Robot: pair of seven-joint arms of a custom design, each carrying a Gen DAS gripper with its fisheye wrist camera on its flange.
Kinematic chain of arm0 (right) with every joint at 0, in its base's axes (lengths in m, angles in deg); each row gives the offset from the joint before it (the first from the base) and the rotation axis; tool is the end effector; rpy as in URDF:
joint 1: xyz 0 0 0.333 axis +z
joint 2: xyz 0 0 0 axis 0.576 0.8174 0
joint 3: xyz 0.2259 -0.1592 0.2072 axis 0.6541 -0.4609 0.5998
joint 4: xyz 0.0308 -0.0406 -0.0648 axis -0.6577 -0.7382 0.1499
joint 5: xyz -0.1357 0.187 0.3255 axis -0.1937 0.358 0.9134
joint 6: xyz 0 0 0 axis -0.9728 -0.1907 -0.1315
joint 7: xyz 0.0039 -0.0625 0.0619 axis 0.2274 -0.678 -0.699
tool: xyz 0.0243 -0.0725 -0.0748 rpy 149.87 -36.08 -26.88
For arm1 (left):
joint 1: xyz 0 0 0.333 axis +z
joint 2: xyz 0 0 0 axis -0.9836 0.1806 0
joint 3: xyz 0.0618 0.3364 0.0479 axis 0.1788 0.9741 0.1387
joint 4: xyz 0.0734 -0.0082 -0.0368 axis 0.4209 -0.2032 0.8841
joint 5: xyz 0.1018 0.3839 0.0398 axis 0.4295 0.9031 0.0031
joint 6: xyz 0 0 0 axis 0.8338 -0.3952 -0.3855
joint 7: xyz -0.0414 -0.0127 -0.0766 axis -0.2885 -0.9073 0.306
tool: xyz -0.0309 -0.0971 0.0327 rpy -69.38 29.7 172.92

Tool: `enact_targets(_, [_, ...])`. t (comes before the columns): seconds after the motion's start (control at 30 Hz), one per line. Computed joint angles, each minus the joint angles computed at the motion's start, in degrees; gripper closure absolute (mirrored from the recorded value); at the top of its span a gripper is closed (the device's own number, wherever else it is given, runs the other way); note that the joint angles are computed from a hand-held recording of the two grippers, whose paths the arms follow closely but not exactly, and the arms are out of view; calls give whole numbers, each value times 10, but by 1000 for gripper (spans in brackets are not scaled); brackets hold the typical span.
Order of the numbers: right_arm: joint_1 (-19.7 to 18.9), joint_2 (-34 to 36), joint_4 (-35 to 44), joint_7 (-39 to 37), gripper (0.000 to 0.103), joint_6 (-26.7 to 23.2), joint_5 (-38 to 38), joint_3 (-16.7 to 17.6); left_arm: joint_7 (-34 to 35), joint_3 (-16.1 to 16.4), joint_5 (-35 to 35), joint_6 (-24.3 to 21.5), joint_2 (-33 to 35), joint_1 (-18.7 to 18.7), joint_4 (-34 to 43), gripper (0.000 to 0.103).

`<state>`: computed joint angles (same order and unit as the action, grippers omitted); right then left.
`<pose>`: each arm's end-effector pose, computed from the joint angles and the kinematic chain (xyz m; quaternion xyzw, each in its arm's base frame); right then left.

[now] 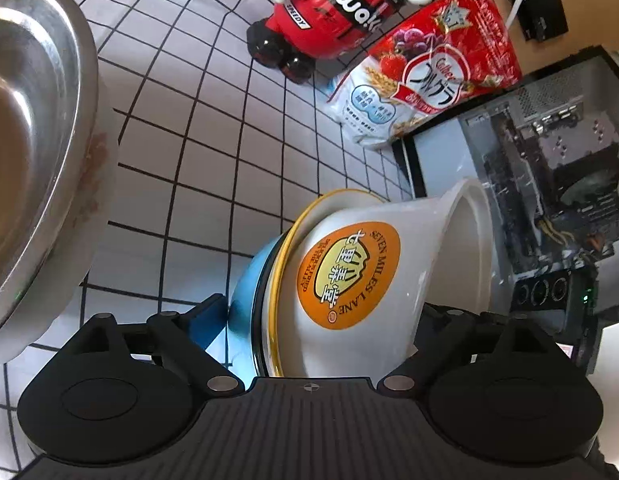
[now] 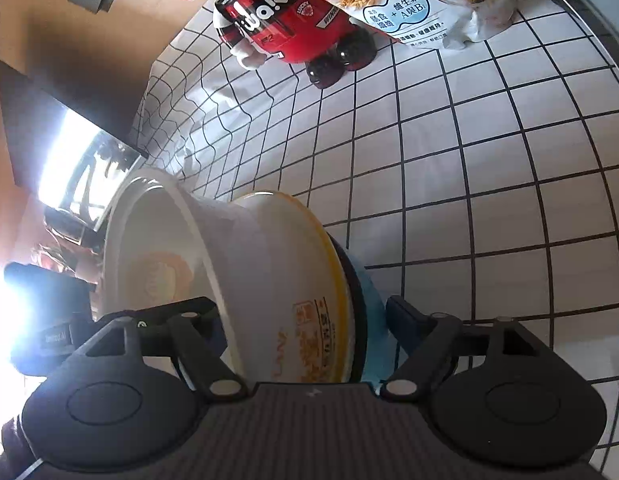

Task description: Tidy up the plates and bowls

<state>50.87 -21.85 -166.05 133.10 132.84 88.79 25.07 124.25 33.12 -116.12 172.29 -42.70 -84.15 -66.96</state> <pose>0.6783 0.3202 0.4018 -0.5786 0.7056 0.1482 0.3814 0.7008 -0.3416 0.3960 0.6544 -0.6336 0.3784 0.1648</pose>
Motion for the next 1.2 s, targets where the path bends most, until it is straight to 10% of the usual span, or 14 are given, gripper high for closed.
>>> enact_targets(0.23, [-40, 1, -24, -114, 6, 73, 173, 65, 74, -82, -104, 70, 21, 58, -31, 0])
enact_targets(0.43, [-38, 12, -1, -83, 6, -25, 161, 35, -34, 52, 44, 36, -42, -35, -41, 1])
enact_targets(0.6, [-42, 22, -4, -87, 6, -46, 212, 36, -42, 66, 122, 15, -62, -48, -51, 1])
enact_targets(1.2, [138, -101, -154, 154, 6, 197, -249, -140, -117, 103, 264, 35, -92, -82, -75, 1])
